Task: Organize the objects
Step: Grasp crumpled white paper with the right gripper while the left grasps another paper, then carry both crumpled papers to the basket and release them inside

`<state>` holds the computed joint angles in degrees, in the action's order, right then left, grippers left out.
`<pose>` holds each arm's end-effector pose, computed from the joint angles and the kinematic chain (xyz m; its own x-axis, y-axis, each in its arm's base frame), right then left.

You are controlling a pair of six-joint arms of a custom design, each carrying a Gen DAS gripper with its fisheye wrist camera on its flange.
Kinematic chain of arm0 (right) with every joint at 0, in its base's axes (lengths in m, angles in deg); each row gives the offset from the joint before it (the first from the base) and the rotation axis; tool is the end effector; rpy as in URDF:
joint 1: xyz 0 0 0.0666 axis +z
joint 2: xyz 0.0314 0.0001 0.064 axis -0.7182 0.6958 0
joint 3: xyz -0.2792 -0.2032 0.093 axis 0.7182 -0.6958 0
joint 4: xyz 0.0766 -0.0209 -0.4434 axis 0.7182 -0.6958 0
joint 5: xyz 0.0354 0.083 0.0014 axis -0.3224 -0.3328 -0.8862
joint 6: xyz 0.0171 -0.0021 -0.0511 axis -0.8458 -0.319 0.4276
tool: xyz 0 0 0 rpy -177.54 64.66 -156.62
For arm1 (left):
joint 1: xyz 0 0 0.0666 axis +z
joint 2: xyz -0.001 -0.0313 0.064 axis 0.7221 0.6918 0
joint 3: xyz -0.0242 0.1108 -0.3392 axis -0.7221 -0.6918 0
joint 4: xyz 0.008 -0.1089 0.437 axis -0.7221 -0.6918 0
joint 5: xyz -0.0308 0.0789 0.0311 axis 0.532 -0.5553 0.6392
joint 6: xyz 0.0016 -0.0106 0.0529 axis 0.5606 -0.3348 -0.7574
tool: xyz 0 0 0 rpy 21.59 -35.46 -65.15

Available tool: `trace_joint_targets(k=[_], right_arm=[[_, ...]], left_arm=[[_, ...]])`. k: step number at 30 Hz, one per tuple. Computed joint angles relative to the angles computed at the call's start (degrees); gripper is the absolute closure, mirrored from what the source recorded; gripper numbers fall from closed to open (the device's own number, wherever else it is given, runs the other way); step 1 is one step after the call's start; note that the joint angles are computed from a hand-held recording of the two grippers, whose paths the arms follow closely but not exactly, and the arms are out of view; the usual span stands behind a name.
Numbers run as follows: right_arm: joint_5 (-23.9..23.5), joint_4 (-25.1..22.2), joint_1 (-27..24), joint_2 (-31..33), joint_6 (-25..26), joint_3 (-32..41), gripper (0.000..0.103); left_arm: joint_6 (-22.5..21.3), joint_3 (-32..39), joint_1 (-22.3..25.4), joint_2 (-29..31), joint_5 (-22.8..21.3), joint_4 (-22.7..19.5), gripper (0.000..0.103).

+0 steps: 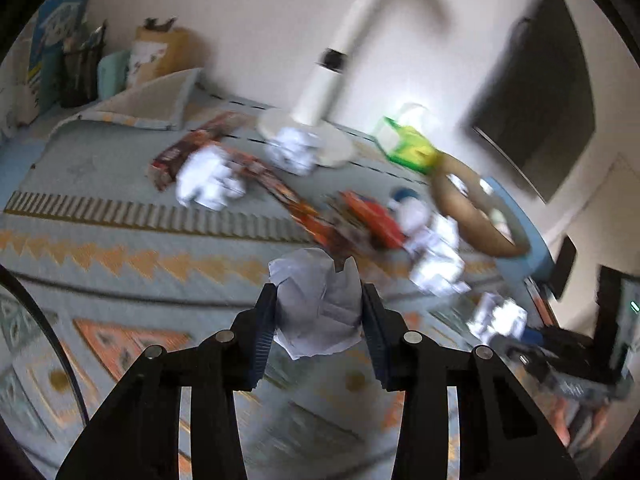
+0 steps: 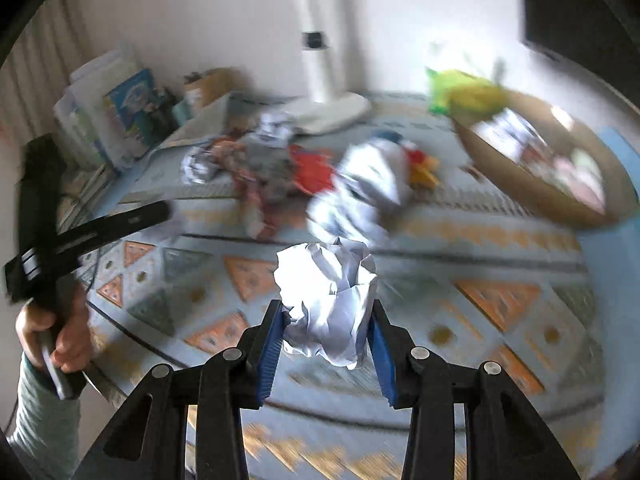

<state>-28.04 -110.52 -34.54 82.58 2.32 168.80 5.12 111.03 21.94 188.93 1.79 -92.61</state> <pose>0.5706 0.1175 0.4027 -0.7990 -0.0208 -0.6009 -0.1441 0.9769 0.1578 0.6325 -0.2938 0.3887 -0.7488 -0.0413 -0.6615 0.2982 0.8703 -0.3919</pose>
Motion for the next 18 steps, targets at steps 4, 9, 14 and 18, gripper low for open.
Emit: trace_joint_targets(k=[4,9,14,18], right_arm=[[-3.5,-1.0,-2.6,-1.8,-3.1,-2.7,0.063],[-6.5,-1.2,-4.2,-2.3,-3.7,-4.1,0.061],[-6.3,0.7,-4.3,-4.3,-4.2,-6.3,0.025],[-8.3,2.3,-4.9,-4.9,-5.1,-7.1,0.025]], left_arm=[[-1.5,-1.2,-2.8,-0.7,-2.1,-0.5,0.065],[-1.1,0.6,-4.1,1.8,-1.8,-1.8,0.065],[-1.1,0.4,-4.0,2.0,-1.1,-1.6,0.065],[0.4,-0.4,-3.7,1.8,0.2,-0.6,0.065]])
